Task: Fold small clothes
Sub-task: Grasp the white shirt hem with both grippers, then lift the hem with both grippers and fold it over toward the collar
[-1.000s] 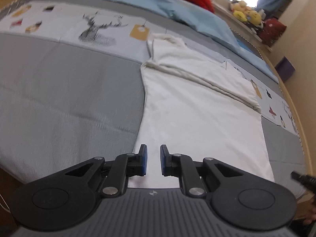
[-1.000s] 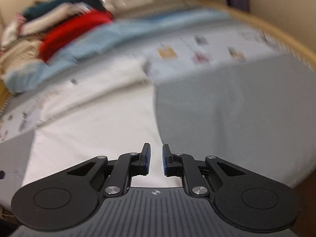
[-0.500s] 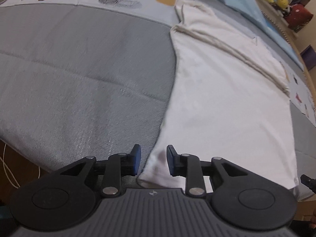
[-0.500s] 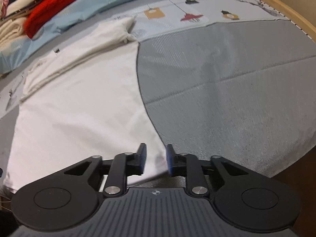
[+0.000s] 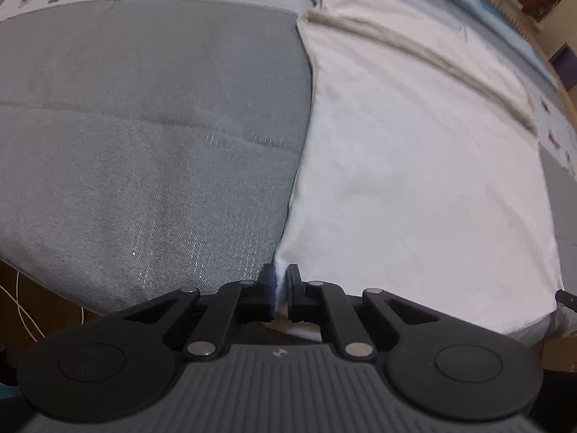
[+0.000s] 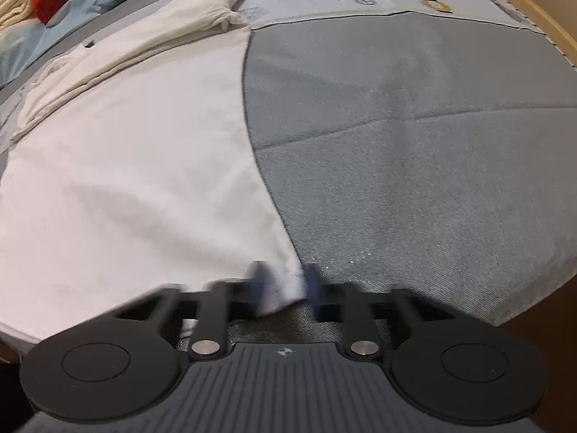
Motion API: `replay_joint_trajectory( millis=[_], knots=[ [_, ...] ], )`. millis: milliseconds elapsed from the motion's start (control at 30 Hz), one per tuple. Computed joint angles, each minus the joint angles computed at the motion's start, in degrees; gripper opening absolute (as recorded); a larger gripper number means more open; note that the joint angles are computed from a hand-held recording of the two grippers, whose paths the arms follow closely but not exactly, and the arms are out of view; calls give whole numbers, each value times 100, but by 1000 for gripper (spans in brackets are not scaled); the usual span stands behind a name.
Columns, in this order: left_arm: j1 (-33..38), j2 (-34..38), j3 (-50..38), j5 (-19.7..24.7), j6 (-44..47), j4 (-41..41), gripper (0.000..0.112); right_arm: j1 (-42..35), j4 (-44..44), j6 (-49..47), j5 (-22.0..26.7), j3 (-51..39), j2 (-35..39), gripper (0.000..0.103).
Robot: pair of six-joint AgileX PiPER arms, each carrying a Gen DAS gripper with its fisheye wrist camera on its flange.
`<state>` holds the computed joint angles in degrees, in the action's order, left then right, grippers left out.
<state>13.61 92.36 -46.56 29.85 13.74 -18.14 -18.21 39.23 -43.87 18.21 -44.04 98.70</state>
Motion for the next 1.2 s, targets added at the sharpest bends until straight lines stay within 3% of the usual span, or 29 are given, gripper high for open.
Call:
replay_joint_trajectory(
  millis=[167, 333, 433, 567, 733, 767, 800, 867, 1000, 1200],
  knots=[
    [311, -628, 331, 131, 619, -694, 6, -500, 1464, -1299, 401, 215, -411, 6],
    [100, -176, 144, 208, -84, -90, 7, -252, -1, 230, 307, 58, -130, 7],
    [37, -89, 83, 229, -294, 114, 21, -133, -139, 405, 175, 87, -121, 8],
    [-61, 66, 12, 214, -554, 305, 25, -158, -224, 499, 190, 25, -3, 12],
    [-167, 170, 24, 77, -592, 400, 25, -191, -193, 436, 229, -14, 30, 13],
    [-188, 206, 8, 56, -548, 393, 20, -173, -204, 431, 216, -25, 43, 13],
    [-189, 180, 43, 43, -431, 312, 8, -158, -209, 396, 206, -15, 37, 13],
    [-205, 118, 103, -58, -311, 202, 7, -127, -198, 299, 203, 5, -8, 7],
    [-184, 7, 197, -103, -321, 215, 8, -233, 118, -43, 273, 66, -135, 7],
    [-217, 24, 207, 10, -519, 427, 14, -55, -523, 569, 189, 48, -55, 9]
  ],
)
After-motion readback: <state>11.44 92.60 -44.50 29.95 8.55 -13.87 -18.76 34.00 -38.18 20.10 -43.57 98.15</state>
